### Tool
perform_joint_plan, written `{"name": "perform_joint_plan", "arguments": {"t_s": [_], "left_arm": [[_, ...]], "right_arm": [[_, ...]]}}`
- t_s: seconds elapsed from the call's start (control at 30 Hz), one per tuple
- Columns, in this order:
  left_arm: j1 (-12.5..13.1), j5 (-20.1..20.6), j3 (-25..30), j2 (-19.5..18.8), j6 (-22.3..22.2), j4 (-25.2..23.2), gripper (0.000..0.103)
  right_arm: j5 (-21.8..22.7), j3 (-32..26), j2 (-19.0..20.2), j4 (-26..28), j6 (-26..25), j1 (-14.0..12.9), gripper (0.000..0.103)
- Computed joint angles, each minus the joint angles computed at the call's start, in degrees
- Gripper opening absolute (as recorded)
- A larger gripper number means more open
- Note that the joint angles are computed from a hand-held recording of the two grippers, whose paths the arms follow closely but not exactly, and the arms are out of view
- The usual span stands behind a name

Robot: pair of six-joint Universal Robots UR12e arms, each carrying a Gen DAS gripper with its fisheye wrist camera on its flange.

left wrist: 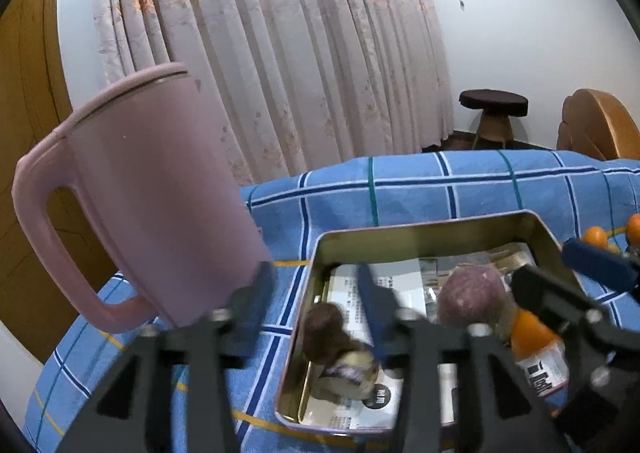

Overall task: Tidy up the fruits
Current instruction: 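Open the left gripper over the tin while the right releases the orange into it, then move both grippers back from the tin toward the remaining fruits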

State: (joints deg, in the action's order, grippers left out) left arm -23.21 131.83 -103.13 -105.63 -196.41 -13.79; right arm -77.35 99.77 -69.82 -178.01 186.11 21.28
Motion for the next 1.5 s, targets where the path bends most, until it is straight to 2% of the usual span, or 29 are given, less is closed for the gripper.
{"name": "perform_joint_plan", "arguments": {"t_s": [0.03,0.07,0.13,0.2,0.27,0.37,0.53,0.73,0.9,1.03,1.5], "left_arm": [[0.0,-0.2,-0.1,0.0,0.0,0.7,0.074],[0.0,-0.6,-0.2,0.1,-0.1,1.5,0.079],[-0.2,-0.4,-0.5,0.0,0.1,4.1,0.097],[-0.6,0.2,-0.6,-0.3,0.3,6.8,0.103],[-0.8,-0.1,-0.7,-0.5,0.1,8.0,0.103],[-1.3,0.7,0.0,-1.2,0.6,6.9,0.103],[-1.9,1.1,0.6,-1.8,-0.4,5.5,0.103],[-2.5,-2.5,0.9,-1.6,-1.7,4.8,0.103],[-3.5,-5.9,1.5,-2.1,-0.5,5.7,0.103],[-4.7,-6.5,2.7,-3.0,0.9,5.7,0.103],[-7.8,-9.3,7.6,-6.2,3.4,4.5,0.103]], "right_arm": [[-0.5,0.3,-0.1,-0.8,0.3,-0.1,0.058],[-1.6,0.5,-0.3,-1.4,0.6,0.0,0.058],[-4.4,1.0,-0.6,-2.3,2.0,0.0,0.058],[-7.1,1.4,-0.8,-2.6,3.6,-0.1,0.058],[-11.3,1.6,-1.0,-2.0,4.4,0.1,0.058],[-15.3,1.8,-1.4,-0.6,4.8,0.1,0.058],[-19.6,2.7,-2.1,0.8,4.9,-0.3,0.059],[-20.9,4.0,-3.1,1.7,5.1,-0.9,0.059],[-22.4,5.1,-3.9,1.6,5.6,-1.6,0.059],[-24.4,5.9,-4.6,1.7,5.0,-2.2,0.059],[-25.6,8.9,-7.1,1.4,6.5,-5.9,0.059]]}}
